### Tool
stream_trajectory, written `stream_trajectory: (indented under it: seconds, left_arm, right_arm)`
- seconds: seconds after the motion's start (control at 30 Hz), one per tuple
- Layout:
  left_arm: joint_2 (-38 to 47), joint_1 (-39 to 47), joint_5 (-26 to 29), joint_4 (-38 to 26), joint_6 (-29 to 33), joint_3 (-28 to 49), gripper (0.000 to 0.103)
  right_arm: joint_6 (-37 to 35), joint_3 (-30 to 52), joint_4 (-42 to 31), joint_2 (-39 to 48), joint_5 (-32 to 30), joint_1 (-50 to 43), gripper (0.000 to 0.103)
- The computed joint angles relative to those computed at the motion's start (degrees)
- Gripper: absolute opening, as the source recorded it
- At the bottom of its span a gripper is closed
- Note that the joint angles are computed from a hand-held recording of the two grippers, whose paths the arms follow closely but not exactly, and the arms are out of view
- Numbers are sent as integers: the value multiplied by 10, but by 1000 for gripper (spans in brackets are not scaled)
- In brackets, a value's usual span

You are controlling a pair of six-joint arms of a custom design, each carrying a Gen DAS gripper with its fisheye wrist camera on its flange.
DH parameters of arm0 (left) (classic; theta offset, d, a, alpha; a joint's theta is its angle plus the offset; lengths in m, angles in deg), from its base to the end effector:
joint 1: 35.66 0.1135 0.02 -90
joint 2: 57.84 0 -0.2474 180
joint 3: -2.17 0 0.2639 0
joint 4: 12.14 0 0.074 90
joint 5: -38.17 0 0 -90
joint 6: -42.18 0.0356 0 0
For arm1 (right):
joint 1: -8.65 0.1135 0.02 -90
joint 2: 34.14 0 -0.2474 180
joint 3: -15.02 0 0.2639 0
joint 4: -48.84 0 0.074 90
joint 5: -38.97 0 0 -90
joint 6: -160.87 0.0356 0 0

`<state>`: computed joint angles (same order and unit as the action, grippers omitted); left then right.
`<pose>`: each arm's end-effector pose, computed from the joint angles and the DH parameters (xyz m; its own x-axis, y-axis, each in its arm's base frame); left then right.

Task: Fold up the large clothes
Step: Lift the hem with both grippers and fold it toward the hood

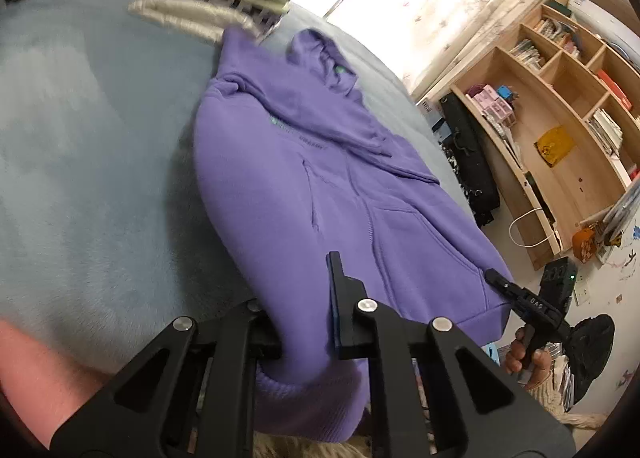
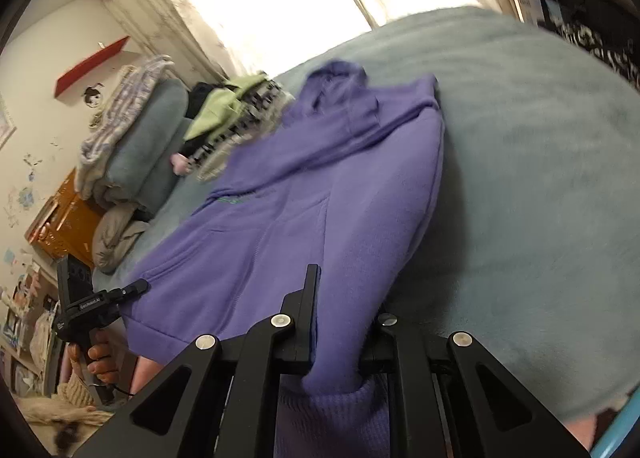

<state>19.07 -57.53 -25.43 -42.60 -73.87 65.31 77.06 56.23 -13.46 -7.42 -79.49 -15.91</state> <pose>0.2689 -0.1250 0.2178 -0.8579 -0.0795 -0.5075 0.2811 0.7543 -0.5933 0.1210 -0.0366 0.2128 -0.6619 0.4067 -0.6296 0.1466 0.8940 0.4234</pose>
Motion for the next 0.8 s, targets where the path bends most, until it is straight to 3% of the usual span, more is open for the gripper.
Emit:
stream_trajectory:
  seconds: [0.13, 0.27, 0.37, 0.6, 0.67, 0.73, 0.8]
  left_arm:
    - [-79, 10, 11, -77, 10, 7, 9]
    - [-134, 41, 33, -177, 34, 13, 9]
    - [-112, 71, 71, -201, 20, 26, 9]
    - [27, 106, 118, -136, -29, 81, 9]
    - [72, 104, 120, -96, -52, 101, 10]
    - [135, 106, 130, -65, -78, 146, 10]
    - [219, 101, 131, -45, -110, 223, 11]
  right_arm:
    - [18, 59, -90, -36, 39, 67, 11]
    - [76, 92, -155, -30, 118, 177, 11]
    - [90, 82, -164, -7, 97, 155, 11]
    - [94, 65, -43, 159, -77, -31, 12]
    - [137, 88, 22, 236, -111, -51, 12]
    - [126, 131, 65, 337, -134, -84, 13]
    - [175, 203, 122, 437, -115, -59, 14]
